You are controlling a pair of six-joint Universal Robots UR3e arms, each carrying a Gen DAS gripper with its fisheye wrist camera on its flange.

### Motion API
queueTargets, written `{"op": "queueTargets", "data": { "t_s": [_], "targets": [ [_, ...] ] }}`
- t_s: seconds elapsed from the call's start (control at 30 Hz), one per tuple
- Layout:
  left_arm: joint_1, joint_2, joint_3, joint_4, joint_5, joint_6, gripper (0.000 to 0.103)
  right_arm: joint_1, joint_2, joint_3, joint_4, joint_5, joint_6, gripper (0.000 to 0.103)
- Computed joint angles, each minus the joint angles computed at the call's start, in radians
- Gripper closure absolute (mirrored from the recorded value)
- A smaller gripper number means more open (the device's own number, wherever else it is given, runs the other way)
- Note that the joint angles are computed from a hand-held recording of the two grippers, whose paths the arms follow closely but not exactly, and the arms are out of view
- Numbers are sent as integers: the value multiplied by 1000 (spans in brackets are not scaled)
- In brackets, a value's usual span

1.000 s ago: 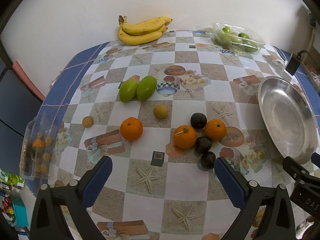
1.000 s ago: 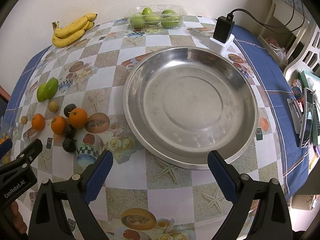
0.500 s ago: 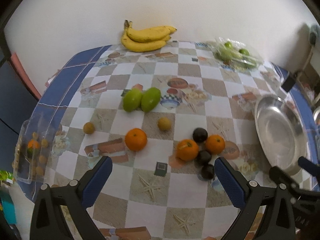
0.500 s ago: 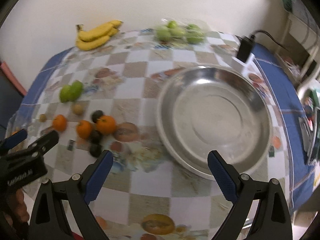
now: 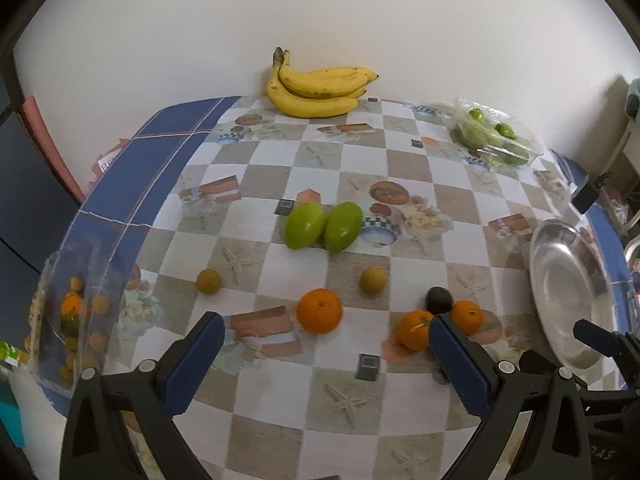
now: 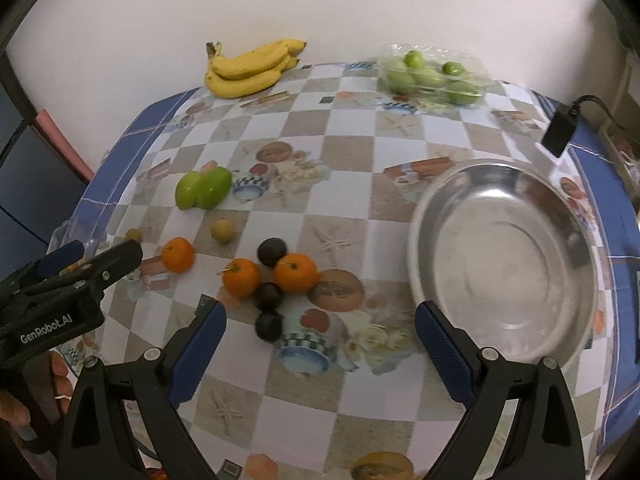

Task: Organize fruits
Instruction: 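Grasp an orange with the left tool while the right tool grasps a dark plum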

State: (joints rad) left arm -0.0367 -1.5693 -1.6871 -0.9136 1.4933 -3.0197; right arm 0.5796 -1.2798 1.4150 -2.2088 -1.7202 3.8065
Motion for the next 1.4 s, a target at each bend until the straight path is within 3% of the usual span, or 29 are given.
{"op": "queueTargets", "data": {
  "t_s": [0.2, 0.5, 0.6, 0.67, 0.8, 0.87, 1.4],
  "targets": [
    [23, -56, 45, -54, -13, 74, 0, 1, 92, -95, 30, 56, -19, 8],
    [60, -156, 116, -119, -69, 80, 2, -1, 182, -181, 65, 84, -12, 33],
    [65, -187, 131, -129, -92, 75, 9, -1, 212, -208, 85, 93, -19, 35],
    [64, -213, 144, -137, -101, 75, 14, -3, 225, -213, 92, 108, -23, 43],
    [54, -259, 167, -141, -104, 74, 20, -3, 256, -234, 116, 130, -29, 47],
    [48, -278, 176, -140, -102, 72, 24, -3, 267, -241, 124, 141, -32, 54],
    [17, -383, 247, -145, -54, 56, 38, -6, 325, -287, 160, 183, -49, 68]
  ]
}}
